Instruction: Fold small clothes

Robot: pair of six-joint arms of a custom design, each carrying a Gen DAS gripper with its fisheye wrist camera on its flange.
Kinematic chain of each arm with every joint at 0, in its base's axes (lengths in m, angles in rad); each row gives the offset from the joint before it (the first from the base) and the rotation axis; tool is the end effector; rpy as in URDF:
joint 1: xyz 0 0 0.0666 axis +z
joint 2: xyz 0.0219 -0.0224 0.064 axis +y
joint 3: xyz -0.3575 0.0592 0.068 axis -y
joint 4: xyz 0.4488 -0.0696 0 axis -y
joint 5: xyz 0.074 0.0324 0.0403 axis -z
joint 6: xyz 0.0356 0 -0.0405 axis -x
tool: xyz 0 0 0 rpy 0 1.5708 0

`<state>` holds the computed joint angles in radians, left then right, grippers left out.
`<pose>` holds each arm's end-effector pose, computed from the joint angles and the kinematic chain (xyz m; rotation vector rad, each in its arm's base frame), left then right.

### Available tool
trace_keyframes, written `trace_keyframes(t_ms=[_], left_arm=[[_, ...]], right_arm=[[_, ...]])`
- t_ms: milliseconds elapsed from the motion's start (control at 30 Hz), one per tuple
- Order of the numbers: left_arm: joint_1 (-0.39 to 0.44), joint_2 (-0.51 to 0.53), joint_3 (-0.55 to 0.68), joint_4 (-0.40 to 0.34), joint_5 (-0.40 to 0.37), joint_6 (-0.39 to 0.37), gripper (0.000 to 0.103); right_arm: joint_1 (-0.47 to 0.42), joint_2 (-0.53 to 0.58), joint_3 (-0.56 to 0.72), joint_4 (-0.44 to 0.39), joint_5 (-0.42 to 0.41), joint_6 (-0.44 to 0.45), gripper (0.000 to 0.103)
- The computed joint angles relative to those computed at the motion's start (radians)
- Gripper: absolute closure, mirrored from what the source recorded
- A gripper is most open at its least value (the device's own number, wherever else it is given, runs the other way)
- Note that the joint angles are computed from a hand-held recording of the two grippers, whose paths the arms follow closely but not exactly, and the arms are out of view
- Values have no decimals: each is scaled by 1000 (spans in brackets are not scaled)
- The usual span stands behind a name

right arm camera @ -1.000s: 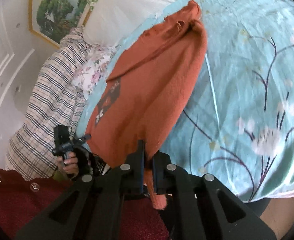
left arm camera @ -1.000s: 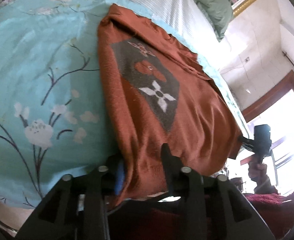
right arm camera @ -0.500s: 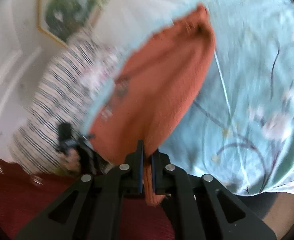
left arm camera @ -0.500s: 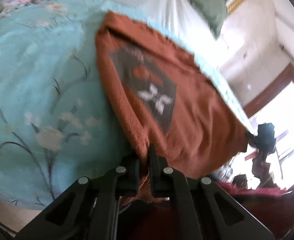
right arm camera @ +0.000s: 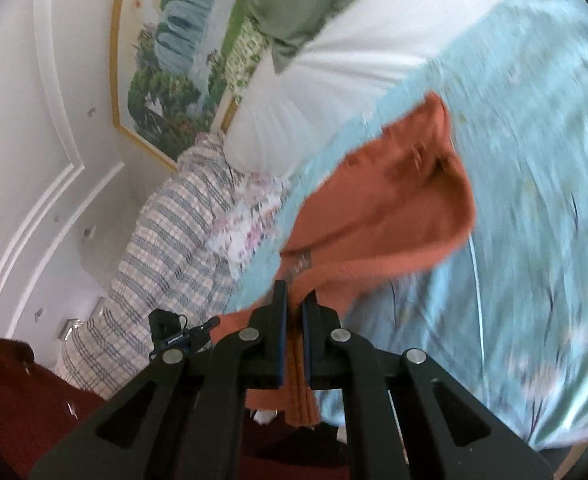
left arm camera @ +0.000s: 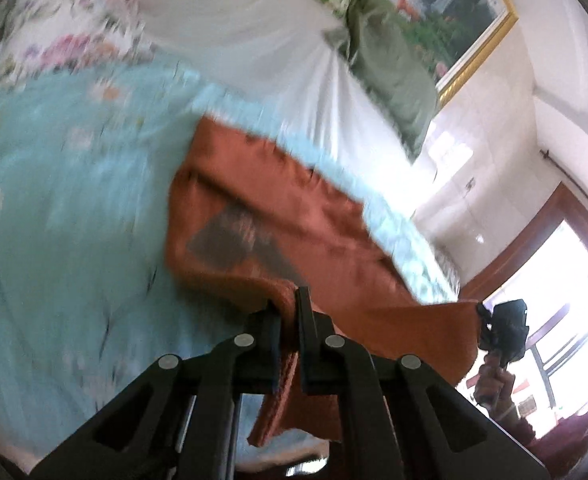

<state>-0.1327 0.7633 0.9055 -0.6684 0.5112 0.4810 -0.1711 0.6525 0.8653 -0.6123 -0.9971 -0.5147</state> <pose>0.3402 -0.0634 0.4375 -0.0535 2.1505 -0.8998 0.3043 -0.0226 0.4600 -0.0071 1.9593 1.1975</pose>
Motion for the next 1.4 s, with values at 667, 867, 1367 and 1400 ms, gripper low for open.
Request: trace_keyframes(t_ms=[667, 867, 1367, 1400], left_arm=[[21, 776, 679, 2, -161, 26, 100], [19, 931, 824, -75, -206, 0, 99], [-150, 845, 709, -213, -137, -175, 96], [-174, 878, 739, -256, -149, -194, 96]], right_arm=[[88, 717, 621, -69, 447, 20, 96], [87, 849, 732, -143, 475, 31, 96], [232, 782, 703, -399, 503, 430, 87], [249, 806, 719, -449, 491, 470, 87]])
